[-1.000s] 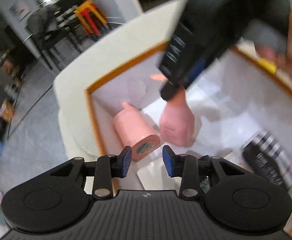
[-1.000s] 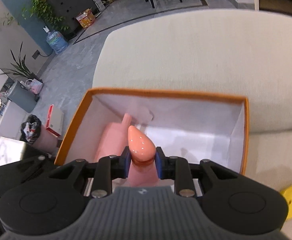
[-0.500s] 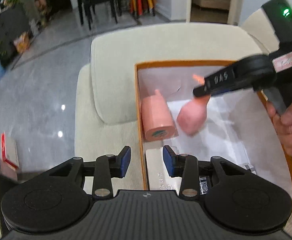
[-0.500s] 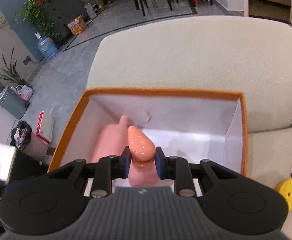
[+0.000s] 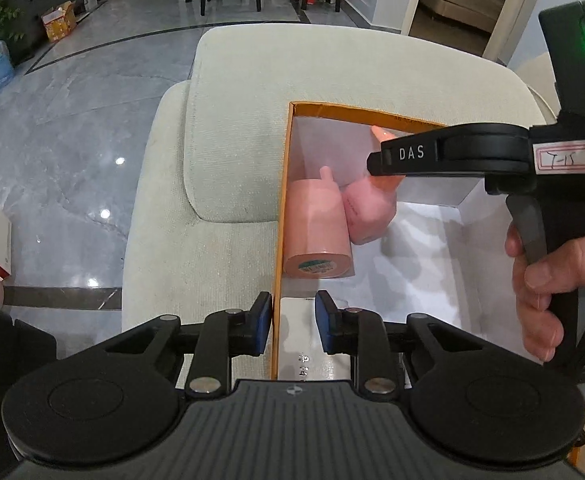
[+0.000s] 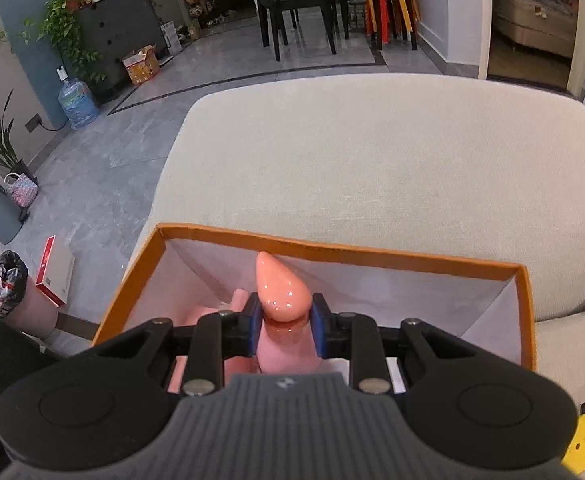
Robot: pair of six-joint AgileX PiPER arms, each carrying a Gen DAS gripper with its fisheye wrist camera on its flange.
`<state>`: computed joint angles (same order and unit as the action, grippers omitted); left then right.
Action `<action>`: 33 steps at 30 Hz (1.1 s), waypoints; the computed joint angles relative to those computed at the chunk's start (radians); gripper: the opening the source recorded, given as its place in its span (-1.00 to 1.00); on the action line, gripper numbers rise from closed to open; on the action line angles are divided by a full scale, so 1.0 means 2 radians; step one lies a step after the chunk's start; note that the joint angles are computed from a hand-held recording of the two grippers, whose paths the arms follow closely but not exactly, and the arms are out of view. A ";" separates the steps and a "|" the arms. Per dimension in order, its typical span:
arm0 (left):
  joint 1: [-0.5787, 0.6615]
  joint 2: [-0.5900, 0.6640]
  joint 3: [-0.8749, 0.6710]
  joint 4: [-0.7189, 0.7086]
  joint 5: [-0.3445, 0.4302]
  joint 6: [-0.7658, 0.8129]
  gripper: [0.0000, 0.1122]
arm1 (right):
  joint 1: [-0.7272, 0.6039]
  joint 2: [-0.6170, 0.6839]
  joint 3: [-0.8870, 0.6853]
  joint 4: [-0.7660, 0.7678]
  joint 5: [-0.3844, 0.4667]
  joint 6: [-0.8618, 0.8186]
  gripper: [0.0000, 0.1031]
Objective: Organize rigid objects
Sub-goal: 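Lower both pink bottles into the box and open both tools, then move both tools back toward the remaining items on the sofa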
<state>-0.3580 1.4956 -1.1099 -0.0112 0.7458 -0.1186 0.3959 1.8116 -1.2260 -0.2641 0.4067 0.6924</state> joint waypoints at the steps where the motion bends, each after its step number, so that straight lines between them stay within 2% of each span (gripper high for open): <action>1: 0.000 0.001 0.001 0.000 -0.003 0.000 -0.46 | -0.003 -0.001 0.000 0.022 0.000 -0.020 -0.46; 6: -0.006 -0.010 0.002 0.015 -0.004 -0.024 -0.46 | -0.027 -0.009 0.002 0.155 -0.002 -0.153 -0.33; 8: -0.011 -0.016 0.000 0.030 0.001 -0.043 -0.46 | -0.030 -0.019 0.010 0.175 -0.005 -0.174 -0.11; 9: -0.017 -0.020 -0.002 0.042 0.005 -0.056 -0.46 | -0.030 -0.026 0.014 0.171 -0.005 -0.172 -0.07; 16: -0.074 -0.059 -0.019 0.102 0.031 -0.121 -0.46 | -0.043 -0.115 0.071 0.198 0.005 -0.196 -0.06; 20: -0.119 -0.064 -0.038 0.088 0.035 -0.140 -0.46 | -0.070 -0.193 0.128 0.235 0.014 -0.235 -0.05; 23: -0.158 -0.057 -0.049 0.061 0.018 -0.134 -0.46 | -0.110 -0.256 0.170 0.270 0.036 -0.285 -0.05; 26: -0.209 -0.034 -0.067 0.066 0.005 -0.138 -0.46 | -0.174 -0.308 0.198 0.312 0.079 -0.368 -0.05; 30: -0.253 0.013 -0.098 0.039 -0.015 -0.116 -0.46 | -0.289 -0.357 0.225 0.353 0.144 -0.487 -0.05; 33: -0.283 0.056 -0.131 0.038 -0.019 -0.110 -0.46 | -0.382 -0.367 0.229 0.363 0.189 -0.573 -0.05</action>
